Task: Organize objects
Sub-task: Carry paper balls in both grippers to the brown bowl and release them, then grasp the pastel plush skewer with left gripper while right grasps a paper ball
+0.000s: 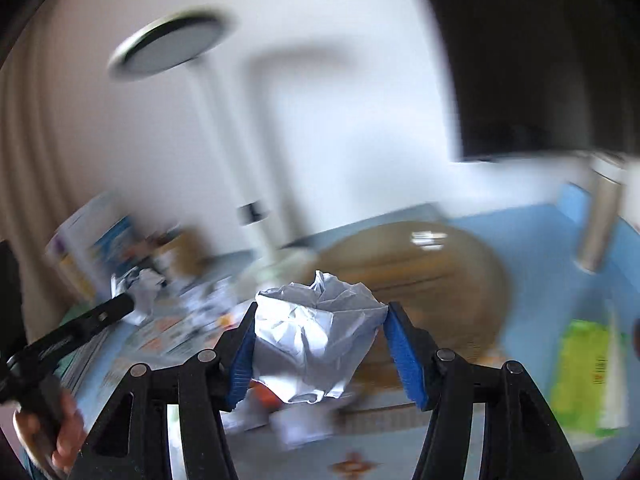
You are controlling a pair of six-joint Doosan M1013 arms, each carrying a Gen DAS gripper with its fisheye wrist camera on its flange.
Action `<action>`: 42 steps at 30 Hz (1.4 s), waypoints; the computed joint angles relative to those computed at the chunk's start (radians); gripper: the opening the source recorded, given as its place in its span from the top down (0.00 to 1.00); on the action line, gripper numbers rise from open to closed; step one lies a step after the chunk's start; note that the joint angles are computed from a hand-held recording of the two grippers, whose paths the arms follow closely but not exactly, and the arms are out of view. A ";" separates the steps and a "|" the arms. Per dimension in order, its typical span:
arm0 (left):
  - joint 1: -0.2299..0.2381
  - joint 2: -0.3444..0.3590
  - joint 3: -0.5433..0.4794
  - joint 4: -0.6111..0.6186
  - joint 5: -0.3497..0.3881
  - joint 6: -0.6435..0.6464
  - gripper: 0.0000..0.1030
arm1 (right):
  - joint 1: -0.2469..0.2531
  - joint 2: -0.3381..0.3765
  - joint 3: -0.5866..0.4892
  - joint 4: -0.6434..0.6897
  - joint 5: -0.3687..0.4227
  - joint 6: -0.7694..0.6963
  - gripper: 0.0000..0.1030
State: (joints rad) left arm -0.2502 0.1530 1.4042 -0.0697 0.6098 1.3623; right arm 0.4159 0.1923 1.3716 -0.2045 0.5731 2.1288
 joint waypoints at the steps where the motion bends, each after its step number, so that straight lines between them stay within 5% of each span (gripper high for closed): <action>1: -0.022 0.025 -0.025 -0.001 0.014 0.016 0.50 | -0.022 0.001 0.002 0.015 0.014 0.007 0.43; 7: -0.089 0.130 -0.136 0.008 0.108 0.080 0.49 | -0.072 0.058 -0.059 0.073 0.144 -0.040 0.42; 9: -0.098 0.147 -0.154 0.014 0.109 0.103 0.35 | -0.086 0.055 -0.051 0.106 0.107 -0.049 0.37; 11: -0.091 0.160 -0.171 0.008 0.125 0.095 0.19 | -0.105 0.059 -0.054 0.138 0.086 -0.085 0.15; 13: -0.077 0.158 -0.165 -0.026 0.120 0.111 0.14 | -0.107 0.060 -0.049 0.096 0.080 -0.050 0.15; 21: -0.038 0.006 0.025 0.133 0.016 -0.048 0.10 | -0.101 0.063 -0.039 0.115 0.022 -0.119 0.15; 25: 0.005 -0.099 0.163 0.268 0.012 -0.196 0.10 | -0.052 0.102 -0.052 -0.124 -0.065 0.073 0.15; 29: 0.049 -0.157 0.253 0.347 0.075 -0.301 0.10 | -0.032 0.173 -0.130 -0.219 0.003 0.140 0.15; 35: 0.115 -0.180 0.328 0.216 0.065 -0.241 0.10 | -0.045 0.223 -0.183 -0.328 0.038 0.221 0.15; 39: 0.113 -0.161 0.329 0.131 0.052 -0.148 0.10 | -0.064 0.245 -0.213 -0.383 0.047 0.254 0.15; 42: 0.102 -0.154 0.327 0.049 0.036 -0.068 0.10 | -0.070 0.252 -0.237 -0.354 0.110 0.185 0.29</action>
State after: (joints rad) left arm -0.1483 -0.0013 1.7308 -0.0204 0.6463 1.2941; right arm 0.3455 0.4443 1.1343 -0.5589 0.6826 2.3139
